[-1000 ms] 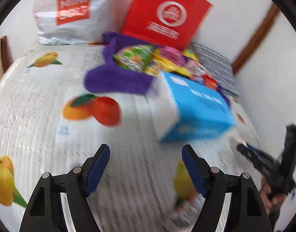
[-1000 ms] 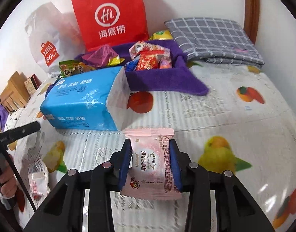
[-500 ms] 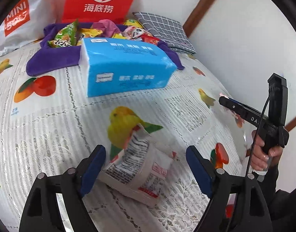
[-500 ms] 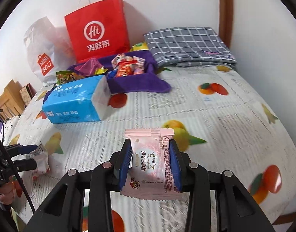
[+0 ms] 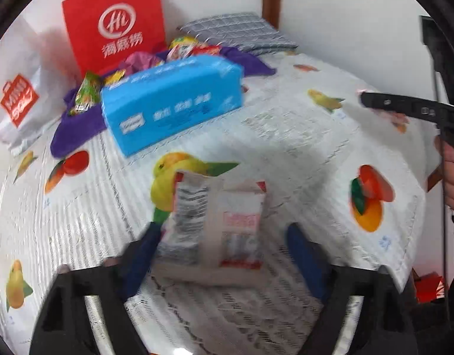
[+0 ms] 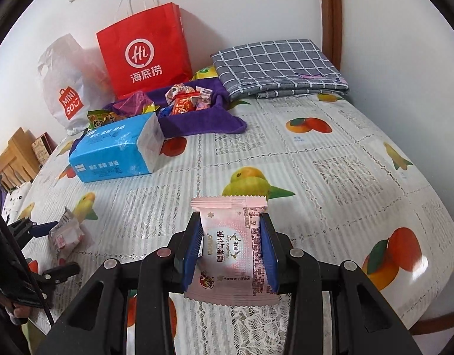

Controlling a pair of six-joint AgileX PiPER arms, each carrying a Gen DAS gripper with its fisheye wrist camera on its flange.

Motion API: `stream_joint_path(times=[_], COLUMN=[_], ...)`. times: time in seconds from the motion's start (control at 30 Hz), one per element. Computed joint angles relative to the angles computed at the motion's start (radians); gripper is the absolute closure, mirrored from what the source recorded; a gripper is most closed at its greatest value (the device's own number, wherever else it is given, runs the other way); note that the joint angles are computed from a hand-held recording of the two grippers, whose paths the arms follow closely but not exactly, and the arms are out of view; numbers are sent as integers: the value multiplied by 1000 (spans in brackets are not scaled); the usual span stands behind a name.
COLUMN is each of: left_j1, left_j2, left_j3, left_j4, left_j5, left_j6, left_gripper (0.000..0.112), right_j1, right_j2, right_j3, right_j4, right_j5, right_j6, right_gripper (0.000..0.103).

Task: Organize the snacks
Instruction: 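Grasp the white snack bag with the left tool while the right tool holds the pink wafer packet, then carry the white bag and pink wafer packet over the purple towel with both tools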

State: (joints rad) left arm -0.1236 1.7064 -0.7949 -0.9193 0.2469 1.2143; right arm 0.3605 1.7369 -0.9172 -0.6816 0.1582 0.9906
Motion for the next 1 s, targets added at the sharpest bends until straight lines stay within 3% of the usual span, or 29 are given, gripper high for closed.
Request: stream_joint_path(times=[0.17,0.3,0.67,0.83,1.0], left_j1=[20,39,127,129,136], left_j2=[6,28,76,83,91], left_j3=[-12,-48,-111,-134,-162], left_j4=[-54,4,-91,-53,-3], left_j5=[8,14,79,76,100], left_j6=[30,-79,-66,-129,-208], left_gripper=[51,51,51,51,51], right_j1=[21,35,79,110,130], right_j2=[18,43,103,116,130], right_j3=[-13,-38,-144,-180,-233], right_j4=[-45,-3,197,130,244], right_j5=[8,12,30,26,46], right_j6=[40,-4,-214,-160,-283], right_gripper=[65,65,65,66,66])
